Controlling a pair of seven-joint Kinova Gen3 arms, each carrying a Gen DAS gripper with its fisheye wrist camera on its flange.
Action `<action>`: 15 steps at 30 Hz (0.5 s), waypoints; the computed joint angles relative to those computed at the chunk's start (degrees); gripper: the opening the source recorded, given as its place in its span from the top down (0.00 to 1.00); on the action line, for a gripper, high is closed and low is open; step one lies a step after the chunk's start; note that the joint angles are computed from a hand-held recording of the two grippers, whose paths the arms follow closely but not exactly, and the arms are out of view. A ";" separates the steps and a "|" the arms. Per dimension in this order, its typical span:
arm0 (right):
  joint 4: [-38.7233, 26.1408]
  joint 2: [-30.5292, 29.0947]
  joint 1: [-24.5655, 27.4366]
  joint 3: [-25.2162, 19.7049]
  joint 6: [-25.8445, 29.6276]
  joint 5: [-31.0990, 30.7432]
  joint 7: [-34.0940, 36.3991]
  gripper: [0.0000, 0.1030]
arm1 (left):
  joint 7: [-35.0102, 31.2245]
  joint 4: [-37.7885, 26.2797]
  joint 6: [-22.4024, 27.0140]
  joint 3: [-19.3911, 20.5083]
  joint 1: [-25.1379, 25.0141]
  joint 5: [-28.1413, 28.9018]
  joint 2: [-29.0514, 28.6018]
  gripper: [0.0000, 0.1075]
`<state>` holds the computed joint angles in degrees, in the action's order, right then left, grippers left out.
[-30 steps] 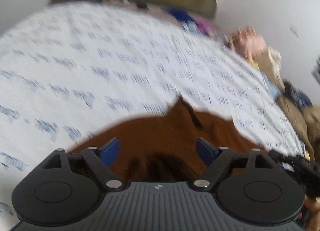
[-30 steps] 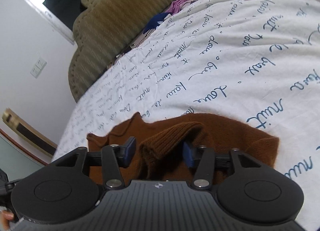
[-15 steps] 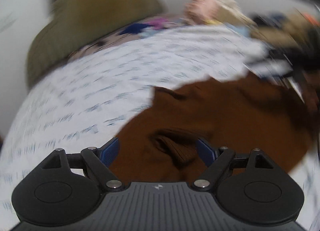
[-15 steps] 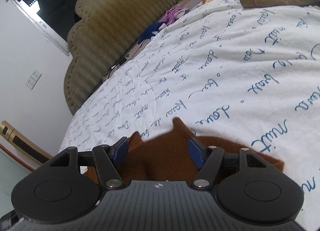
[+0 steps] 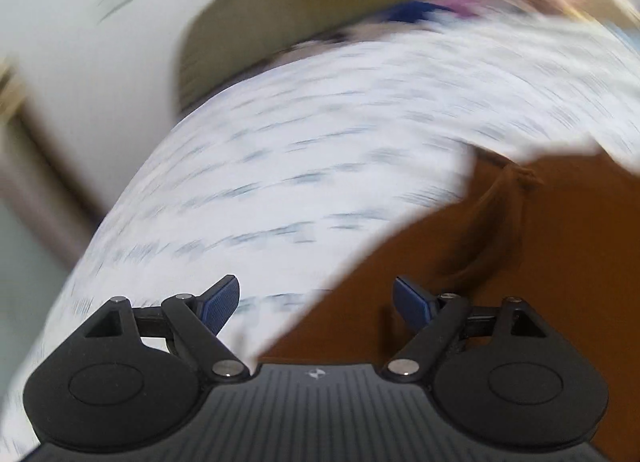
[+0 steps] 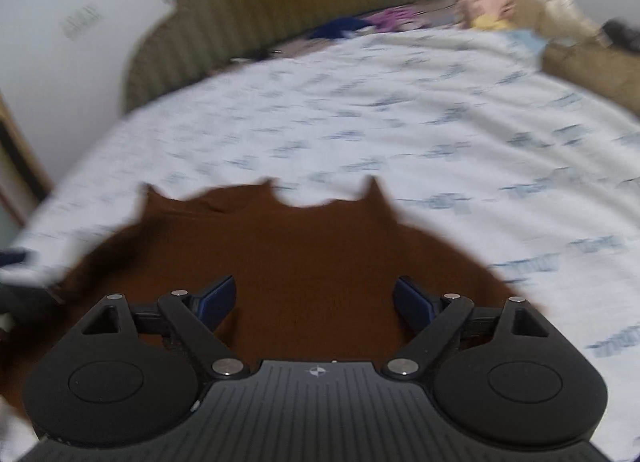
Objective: Fold small clothes
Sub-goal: 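Open both grippers and release the folded sweater onto the bed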
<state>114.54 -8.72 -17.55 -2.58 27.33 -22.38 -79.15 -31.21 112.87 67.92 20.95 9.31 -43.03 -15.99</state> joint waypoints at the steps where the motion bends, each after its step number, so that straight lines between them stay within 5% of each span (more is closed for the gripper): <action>1: 0.43 -0.34 0.92 -0.60 -0.50 0.76 -0.77 0.17 | -0.41 -0.07 -0.67 -2.19 -0.43 1.52 -1.80 0.22; 6: 3.67 -4.00 -2.64 2.17 -2.69 -2.65 3.94 0.15 | -8.34 1.91 -5.00 -9.20 -0.70 10.47 -12.30 0.22; 10: 6.74 -8.10 -7.64 5.92 -3.17 -6.79 8.75 0.14 | -16.37 4.83 -6.97 -14.55 5.69 18.98 -22.18 0.22; 15: 12.17 -16.37 -7.28 8.25 -4.20 -7.10 6.23 0.14 | -21.43 9.40 -7.64 -20.65 10.14 28.17 -32.03 0.22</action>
